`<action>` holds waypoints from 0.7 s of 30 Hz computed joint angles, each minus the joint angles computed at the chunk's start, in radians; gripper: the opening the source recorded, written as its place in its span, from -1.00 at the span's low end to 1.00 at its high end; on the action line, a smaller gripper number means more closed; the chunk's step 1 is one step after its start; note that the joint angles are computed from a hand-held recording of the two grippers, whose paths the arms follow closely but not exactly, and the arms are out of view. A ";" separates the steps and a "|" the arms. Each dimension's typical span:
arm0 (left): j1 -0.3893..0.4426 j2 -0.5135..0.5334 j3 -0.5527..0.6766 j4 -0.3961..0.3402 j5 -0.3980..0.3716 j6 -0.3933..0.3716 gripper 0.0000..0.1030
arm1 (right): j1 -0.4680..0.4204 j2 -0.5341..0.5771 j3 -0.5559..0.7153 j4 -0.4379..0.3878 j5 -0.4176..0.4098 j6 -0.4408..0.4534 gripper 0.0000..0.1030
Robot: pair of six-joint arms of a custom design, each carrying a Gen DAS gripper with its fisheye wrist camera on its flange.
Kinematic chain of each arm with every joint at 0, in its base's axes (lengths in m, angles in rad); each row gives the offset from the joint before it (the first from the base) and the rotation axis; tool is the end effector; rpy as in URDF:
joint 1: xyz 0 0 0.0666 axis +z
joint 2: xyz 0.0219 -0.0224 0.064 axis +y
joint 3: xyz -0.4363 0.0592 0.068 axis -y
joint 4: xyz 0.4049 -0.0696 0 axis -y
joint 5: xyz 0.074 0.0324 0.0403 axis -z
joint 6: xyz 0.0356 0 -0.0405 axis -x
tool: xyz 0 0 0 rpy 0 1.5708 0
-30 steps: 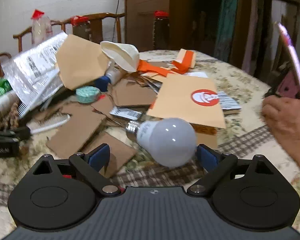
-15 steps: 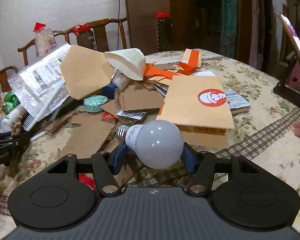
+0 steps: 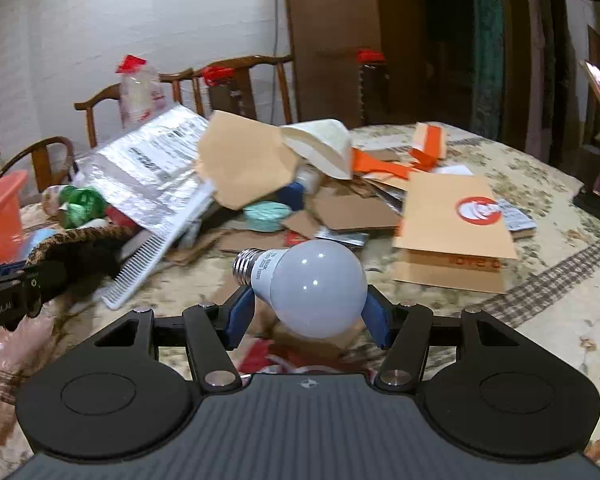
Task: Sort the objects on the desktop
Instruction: 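Lift the leopard glove and the white bulb and carry both over the pink basin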
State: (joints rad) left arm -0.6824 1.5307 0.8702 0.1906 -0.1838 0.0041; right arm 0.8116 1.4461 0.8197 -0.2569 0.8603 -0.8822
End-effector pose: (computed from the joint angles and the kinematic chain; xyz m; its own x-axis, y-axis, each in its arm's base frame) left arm 0.3835 -0.3038 0.2713 -0.3534 0.2820 -0.8919 0.4921 0.8669 0.0791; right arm 0.3122 0.2892 0.2593 -0.4477 0.2598 -0.8556 0.3205 0.9399 0.1177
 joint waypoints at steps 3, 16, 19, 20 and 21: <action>0.004 -0.031 -0.033 0.018 -0.002 -0.005 -0.80 | 0.014 0.013 0.014 0.025 0.003 0.028 0.23; 0.007 -0.152 -0.033 0.070 -0.044 -0.086 -0.80 | 0.036 0.036 0.064 0.093 0.014 0.115 0.23; 0.007 -0.171 -0.029 0.084 -0.063 -0.100 -0.80 | 0.038 0.036 0.077 0.104 0.018 0.143 0.23; 0.009 -0.178 -0.027 0.085 -0.065 -0.101 -0.80 | 0.040 0.037 0.083 0.108 0.021 0.154 0.23; 0.012 -0.187 -0.027 0.087 -0.068 -0.101 -0.80 | 0.041 0.038 0.089 0.113 0.022 0.167 0.23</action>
